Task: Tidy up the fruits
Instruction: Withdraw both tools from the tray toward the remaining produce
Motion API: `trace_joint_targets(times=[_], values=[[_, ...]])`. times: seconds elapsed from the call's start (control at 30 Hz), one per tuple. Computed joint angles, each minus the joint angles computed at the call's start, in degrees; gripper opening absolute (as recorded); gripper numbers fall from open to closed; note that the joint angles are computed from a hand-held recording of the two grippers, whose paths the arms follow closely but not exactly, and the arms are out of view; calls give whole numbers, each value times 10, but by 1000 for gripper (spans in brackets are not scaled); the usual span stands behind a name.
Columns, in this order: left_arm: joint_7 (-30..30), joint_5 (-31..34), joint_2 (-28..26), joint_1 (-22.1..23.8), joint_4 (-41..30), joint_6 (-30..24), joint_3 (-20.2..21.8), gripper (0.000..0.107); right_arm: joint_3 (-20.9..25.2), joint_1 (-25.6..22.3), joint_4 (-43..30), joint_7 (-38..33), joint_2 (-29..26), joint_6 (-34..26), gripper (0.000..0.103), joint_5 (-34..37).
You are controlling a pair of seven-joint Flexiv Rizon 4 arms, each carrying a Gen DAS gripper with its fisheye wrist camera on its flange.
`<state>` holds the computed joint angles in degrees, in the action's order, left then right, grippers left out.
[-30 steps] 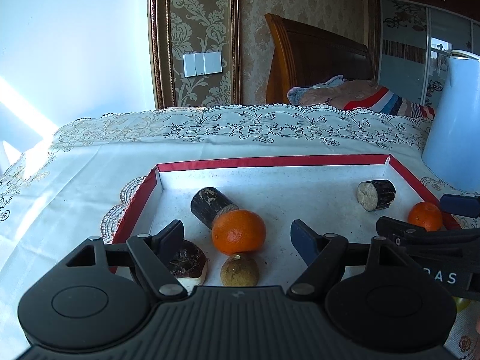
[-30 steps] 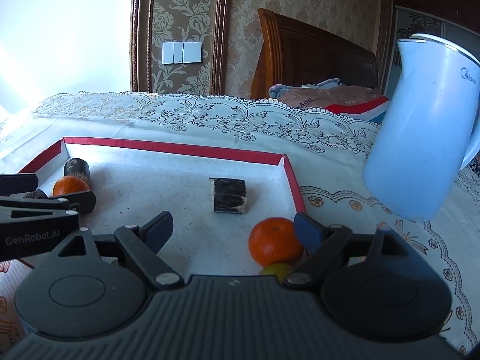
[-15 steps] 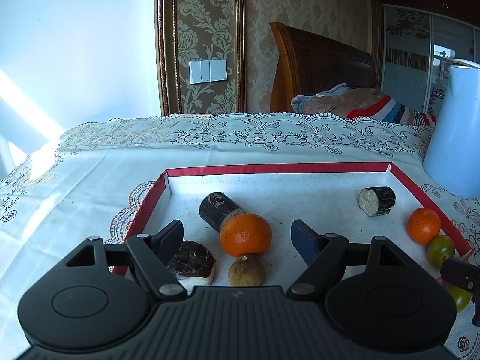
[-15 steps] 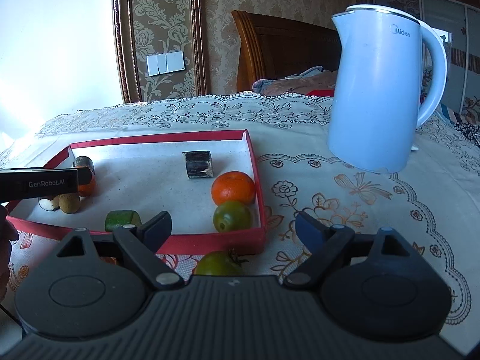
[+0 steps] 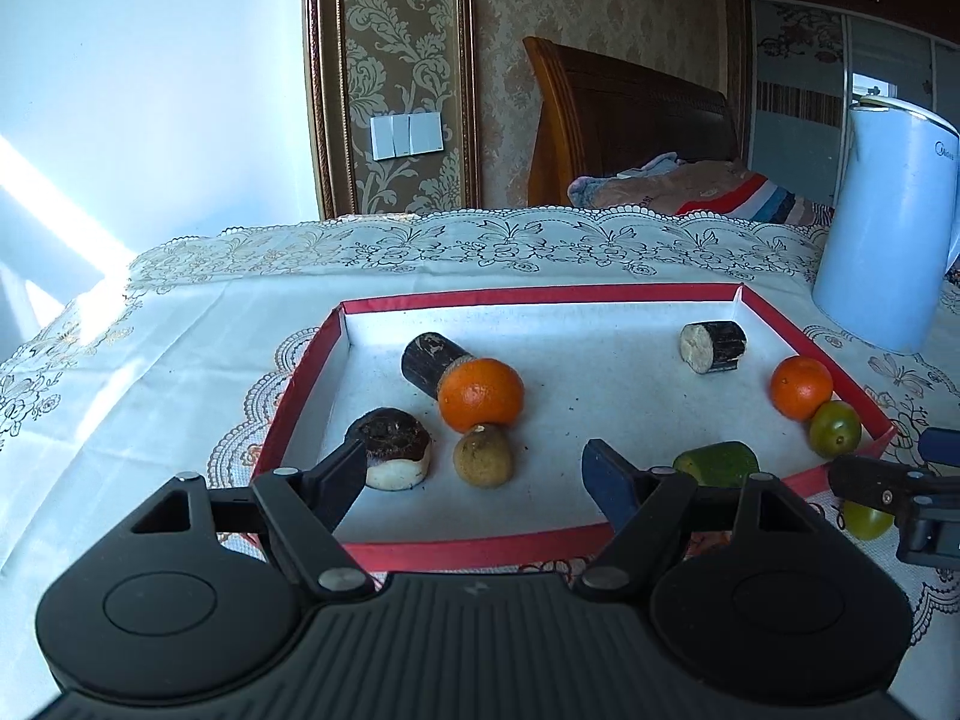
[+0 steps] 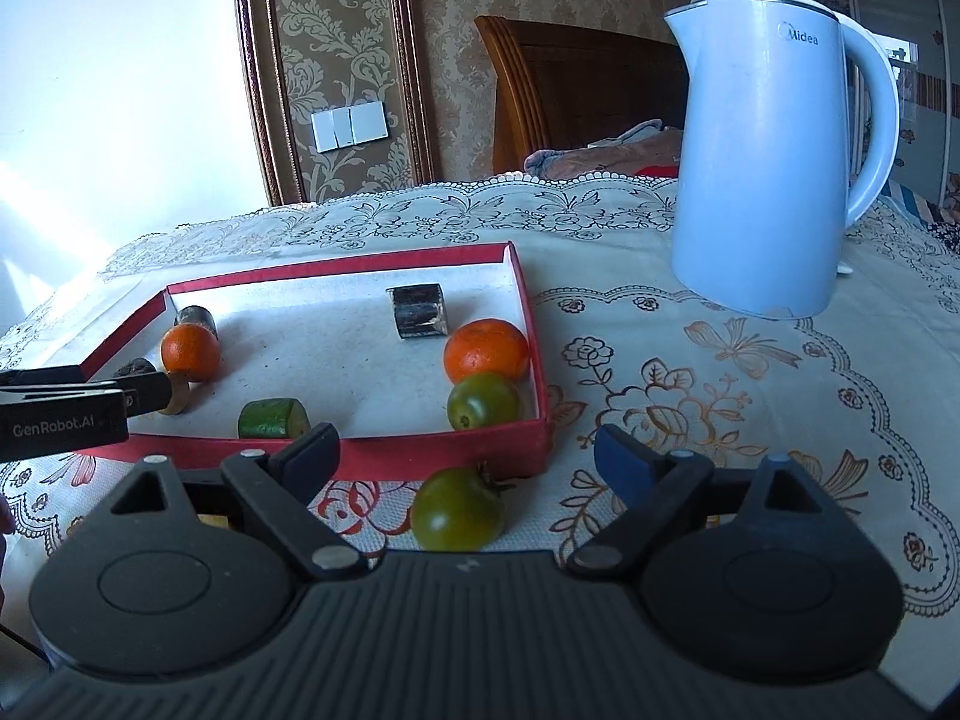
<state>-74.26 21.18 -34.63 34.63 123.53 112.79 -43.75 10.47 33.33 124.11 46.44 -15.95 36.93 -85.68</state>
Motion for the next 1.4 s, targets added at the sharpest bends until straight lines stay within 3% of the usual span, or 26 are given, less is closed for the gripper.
trace_joint_targets(times=[0.13,0.43,0.57,0.87,0.97,1.1,1.23,1.4], values=[[-8,10,8,3,16,18,8,79,2,2,2,3,2,-3,92,-2],[-21,43,9,61,55,20,-46,83,4,6,4,1,3,-12,95,6],[-22,42,7,92,69,-3,-81,83,6,8,6,2,4,-13,95,16],[40,16,-5,112,86,-33,-115,83,13,9,23,18,16,-23,97,23],[60,4,2,94,88,-30,-100,83,15,8,21,-2,15,-19,98,44],[84,2,-11,98,88,-37,-113,83,15,7,27,0,19,-12,99,57],[99,1,-3,74,89,-19,-92,90,14,7,31,15,22,-12,99,59],[119,26,-37,115,96,-19,-141,90,17,13,35,36,27,-44,101,68]])
